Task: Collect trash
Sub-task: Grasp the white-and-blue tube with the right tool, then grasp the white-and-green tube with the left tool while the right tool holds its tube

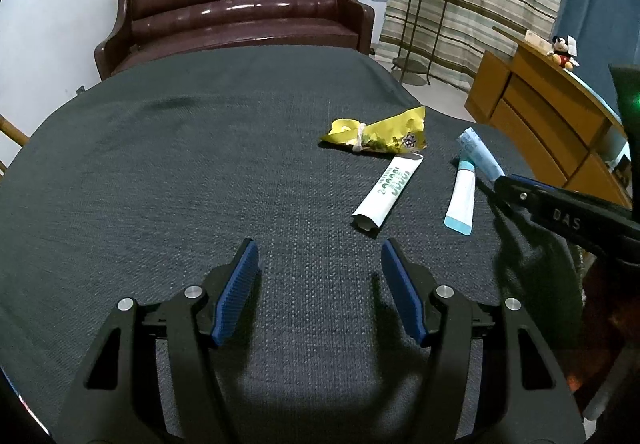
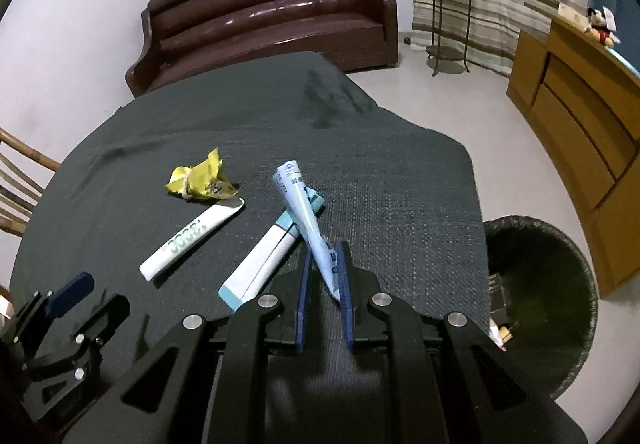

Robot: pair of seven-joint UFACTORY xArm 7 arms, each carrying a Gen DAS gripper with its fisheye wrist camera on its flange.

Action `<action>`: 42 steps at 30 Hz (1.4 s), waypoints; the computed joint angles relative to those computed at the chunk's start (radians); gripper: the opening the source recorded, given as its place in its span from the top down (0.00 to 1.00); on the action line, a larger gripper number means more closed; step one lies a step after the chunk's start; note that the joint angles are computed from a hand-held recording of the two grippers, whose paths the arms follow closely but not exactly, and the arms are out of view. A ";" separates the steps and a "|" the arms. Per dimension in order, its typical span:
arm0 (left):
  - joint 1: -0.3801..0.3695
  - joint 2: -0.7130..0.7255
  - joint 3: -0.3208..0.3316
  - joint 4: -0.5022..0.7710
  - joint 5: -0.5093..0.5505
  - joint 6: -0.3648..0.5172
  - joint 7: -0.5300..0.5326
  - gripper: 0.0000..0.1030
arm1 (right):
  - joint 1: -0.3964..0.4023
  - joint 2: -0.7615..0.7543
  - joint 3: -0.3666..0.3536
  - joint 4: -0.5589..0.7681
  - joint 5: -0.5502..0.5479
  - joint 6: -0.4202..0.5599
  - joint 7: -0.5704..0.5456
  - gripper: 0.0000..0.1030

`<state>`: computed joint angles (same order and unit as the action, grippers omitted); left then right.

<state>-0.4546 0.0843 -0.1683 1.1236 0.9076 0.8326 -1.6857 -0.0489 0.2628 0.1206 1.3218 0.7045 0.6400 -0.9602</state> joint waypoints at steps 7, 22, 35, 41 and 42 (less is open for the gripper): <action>-0.001 0.013 0.004 0.007 -0.006 -0.005 0.004 0.40 | 0.000 0.026 0.001 0.023 -0.016 0.007 0.032 0.78; -0.012 0.053 0.020 0.061 -0.003 -0.004 0.050 0.40 | -0.021 0.001 0.008 -0.015 0.049 -0.015 -0.017 0.90; -0.010 0.173 0.081 0.197 -0.083 -0.061 0.250 0.39 | -0.025 0.008 -0.003 -0.008 0.077 -0.016 -0.030 0.90; 0.001 0.207 0.104 0.225 -0.148 -0.106 0.344 0.44 | -0.030 0.019 -0.001 0.004 0.071 0.001 -0.019 0.90; -0.006 0.208 0.110 0.226 -0.143 -0.104 0.348 0.45 | -0.031 0.020 0.000 0.006 0.071 0.003 -0.019 0.90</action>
